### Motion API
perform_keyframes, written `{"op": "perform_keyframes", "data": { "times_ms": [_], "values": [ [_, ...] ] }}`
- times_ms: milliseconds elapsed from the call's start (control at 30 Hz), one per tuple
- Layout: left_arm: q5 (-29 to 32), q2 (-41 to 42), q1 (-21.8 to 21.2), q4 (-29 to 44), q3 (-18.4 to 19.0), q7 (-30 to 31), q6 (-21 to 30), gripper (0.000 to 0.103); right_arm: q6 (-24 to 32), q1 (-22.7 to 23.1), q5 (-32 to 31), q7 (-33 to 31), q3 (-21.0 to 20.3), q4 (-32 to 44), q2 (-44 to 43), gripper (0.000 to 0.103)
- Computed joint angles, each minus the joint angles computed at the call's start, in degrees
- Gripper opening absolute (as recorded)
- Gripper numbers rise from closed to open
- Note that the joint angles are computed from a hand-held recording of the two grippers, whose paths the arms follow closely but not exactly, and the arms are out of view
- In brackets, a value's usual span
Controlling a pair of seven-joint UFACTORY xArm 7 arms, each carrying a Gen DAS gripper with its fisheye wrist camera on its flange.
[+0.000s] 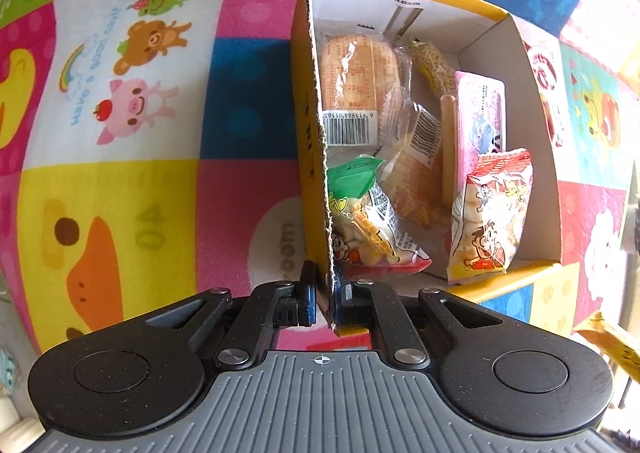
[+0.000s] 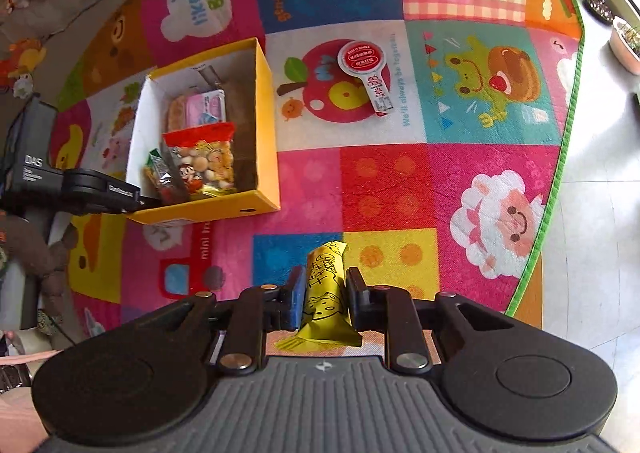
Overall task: Organize objects
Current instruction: 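Carry the Cheese stick into the yellow box and open the right gripper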
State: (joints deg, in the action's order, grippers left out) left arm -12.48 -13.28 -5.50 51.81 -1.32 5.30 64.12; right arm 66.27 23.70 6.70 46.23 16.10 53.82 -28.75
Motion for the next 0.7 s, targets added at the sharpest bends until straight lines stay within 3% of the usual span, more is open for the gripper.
{"op": "perform_keyframes", "data": {
  "times_ms": [233, 467, 700],
  "values": [
    [-3.1, 0.3, 1.2, -0.6, 2.2, 5.4, 0.2, 0.011, 5.6, -0.4, -1.3, 6.2, 2.4, 11.2, 3.4, 0.021],
    [-5.2, 0.2, 3.3, -1.2, 3.4, 7.1, 0.5, 0.013, 12.6, 2.0, -3.5, 5.6, 4.0, 22.8, 11.0, 0.021],
    [-7.2, -1.8, 4.7, -3.3, 4.3, 7.2, 0.4, 0.014, 14.2, 4.0, -5.0, 5.3, 3.5, 30.1, 17.1, 0.021]
  ]
}}
